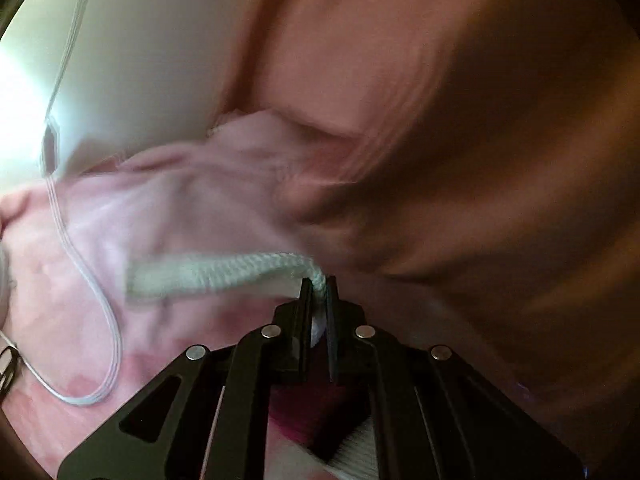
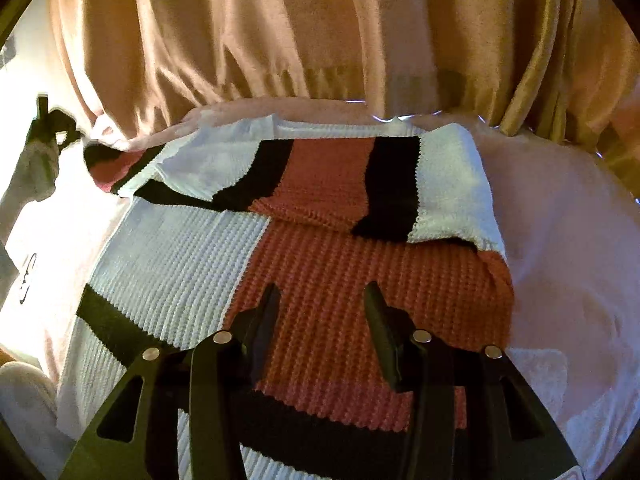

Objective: Fold small clothes

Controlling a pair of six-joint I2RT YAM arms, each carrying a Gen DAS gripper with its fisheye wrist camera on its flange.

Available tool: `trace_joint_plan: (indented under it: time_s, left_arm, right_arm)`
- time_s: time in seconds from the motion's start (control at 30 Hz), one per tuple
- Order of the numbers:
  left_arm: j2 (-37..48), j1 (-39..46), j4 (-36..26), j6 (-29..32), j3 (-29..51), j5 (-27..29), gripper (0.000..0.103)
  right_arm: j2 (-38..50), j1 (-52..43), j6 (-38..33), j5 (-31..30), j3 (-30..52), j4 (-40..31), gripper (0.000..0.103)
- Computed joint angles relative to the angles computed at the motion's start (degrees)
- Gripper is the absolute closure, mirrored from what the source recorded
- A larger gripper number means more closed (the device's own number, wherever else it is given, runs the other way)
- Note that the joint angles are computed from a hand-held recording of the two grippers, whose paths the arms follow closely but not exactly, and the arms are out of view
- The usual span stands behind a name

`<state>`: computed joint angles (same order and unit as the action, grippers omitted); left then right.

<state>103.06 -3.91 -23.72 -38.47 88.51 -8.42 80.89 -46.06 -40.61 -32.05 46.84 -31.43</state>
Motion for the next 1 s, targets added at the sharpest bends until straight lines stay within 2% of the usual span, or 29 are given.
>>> trace_joint_plan:
  time_s: [0.1,0.13,0.23,0.33,0.43,0.5,0.53,0.57,0.6,0.67,0.73,0.8,0.87,0.93,1.0]
  left_arm:
    - [-0.41,-5.72,-0.31,-0.77,2.56,2.49,0.098]
    - [0.11,-9.25,-0.57,0.65,4.28,2.39,0.098]
    - [2.32,-20.50,-0.65,5.08,8.38,-1.24,0.098]
    - [9.10,-30.61,-2.65,5.72,14.56,-1.71,0.098]
    - [16.20,-36.91,-4.93,3.92,18.71,0.36,0.096]
    - [22.03,-40.15,-6.22,2.70,21.23,0.54,0.091]
    - [24.96,-41.52,-8.41,2.13,23.04,-0.11,0.072]
    - [26.00,-41.63,-9.30,1.53,22.96,-0.20,0.061]
    - [25.47,-42.40,-8.52,0.32,21.06,-0.85,0.046]
    - [19.75,-41.87,-2.58,-1.50,11.39,-0.82,0.039]
    - [13.23,-40.31,0.18,-3.16,3.45,-2.65,0.025]
    - [8.75,-41.03,0.00,-5.16,-1.05,-7.78,0.019]
    - [6.20,-40.12,-3.75,-6.92,-2.30,-13.58,0.017]
    - [3.94,-37.57,-3.58,-7.64,-4.89,-14.47,0.016]
    - [3.55,-35.65,-4.51,-7.59,-5.62,-14.93,0.016]
  right_arm:
    - [0.72,-1.60,-0.49,-1.19,1.00,-1.81,0.057]
    - [0.64,-2.03,-0.84,-1.51,1.11,-2.03,0.057]
    - [1.00,-4.06,-1.90,-1.97,1.73,-2.48,0.057]
    - [3.21,-6.77,-2.18,-2.99,4.14,-3.41,0.057]
    - [5.85,-9.03,-2.99,-3.09,6.62,-3.70,0.054]
    - [7.54,-9.77,-3.66,-2.64,7.91,-3.46,0.052]
    - [8.70,-9.92,-3.99,-1.89,8.88,-3.12,0.052]
    - [9.41,-9.94,-4.22,-1.65,9.61,-3.14,0.052]
    - [10.14,-10.03,-4.21,-1.81,10.51,-3.29,0.052]
    - [12.49,-9.63,-4.10,-3.21,13.88,-5.66,0.049]
    - [14.84,-7.76,-2.42,-4.28,17.09,-7.18,0.048]
    - [17.14,-3.45,0.48,-4.33,19.85,-6.91,0.045]
    - [19.54,0.92,4.60,-4.27,22.01,-5.74,0.045]
    - [22.77,5.98,10.95,-3.35,25.02,-3.70,0.045]
    - [22.08,10.69,16.67,0.51,24.10,1.35,0.045]
